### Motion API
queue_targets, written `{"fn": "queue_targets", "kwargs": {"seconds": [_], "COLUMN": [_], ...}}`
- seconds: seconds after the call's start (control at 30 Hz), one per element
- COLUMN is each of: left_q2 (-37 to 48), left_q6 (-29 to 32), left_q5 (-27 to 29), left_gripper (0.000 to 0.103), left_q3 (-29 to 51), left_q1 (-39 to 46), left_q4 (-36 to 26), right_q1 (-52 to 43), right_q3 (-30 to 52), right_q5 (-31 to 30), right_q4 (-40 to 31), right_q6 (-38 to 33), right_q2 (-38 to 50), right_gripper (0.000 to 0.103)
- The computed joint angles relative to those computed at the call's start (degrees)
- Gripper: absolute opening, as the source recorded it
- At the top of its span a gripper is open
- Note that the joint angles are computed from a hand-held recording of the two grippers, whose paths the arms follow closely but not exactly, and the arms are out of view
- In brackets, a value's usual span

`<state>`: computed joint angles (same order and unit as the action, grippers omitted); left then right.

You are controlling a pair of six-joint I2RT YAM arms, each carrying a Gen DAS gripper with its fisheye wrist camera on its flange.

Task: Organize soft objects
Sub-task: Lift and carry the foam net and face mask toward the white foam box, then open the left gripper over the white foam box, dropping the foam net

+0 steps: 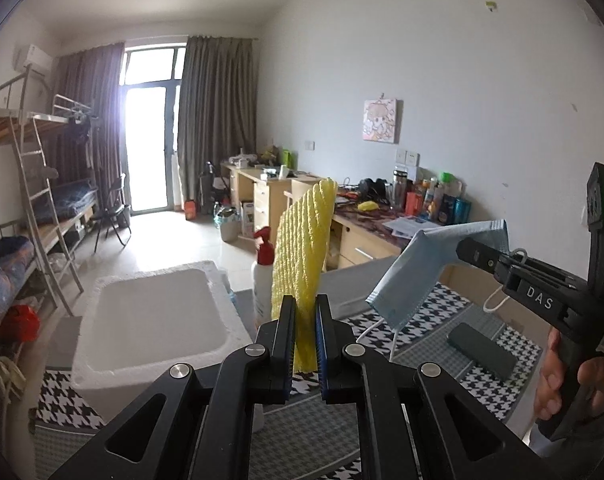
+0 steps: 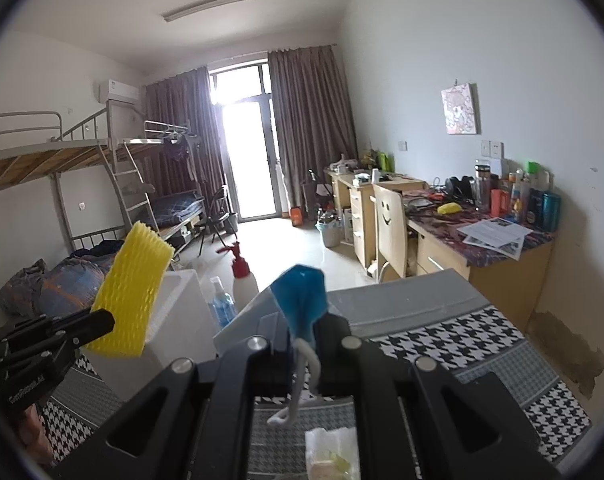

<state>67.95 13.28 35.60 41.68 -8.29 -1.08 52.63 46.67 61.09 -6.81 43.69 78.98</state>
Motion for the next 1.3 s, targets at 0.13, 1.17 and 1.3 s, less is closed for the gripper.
{"fn": "queue_targets", "kwargs": {"seconds": [0.13, 1.17, 1.3], "left_q2": [1.1, 15.4, 18.1], "left_q6": [-0.8, -2.9, -3.2], "left_q5": [-0.6, -10.7, -13.3], "left_gripper": [0.01, 0.01, 0.01], "left_q3": [1.2, 11.0, 13.0], "left_q1": [0.3, 3.4, 3.0], "left_q4": [1.1, 5.1, 4.6], "right_q1": [-1.0, -7.6, -8.0], "right_q3": [1.5, 12.9, 14.4], "right_q5": [-0.9, -13.9, -14.4], "right_q4": [0.7, 9.6, 9.8], "right_q6": [-2.1, -17.7, -18.8], "right_q2": [0.5, 8.4, 9.7], "right_gripper": [0.01, 0.01, 0.01]}}
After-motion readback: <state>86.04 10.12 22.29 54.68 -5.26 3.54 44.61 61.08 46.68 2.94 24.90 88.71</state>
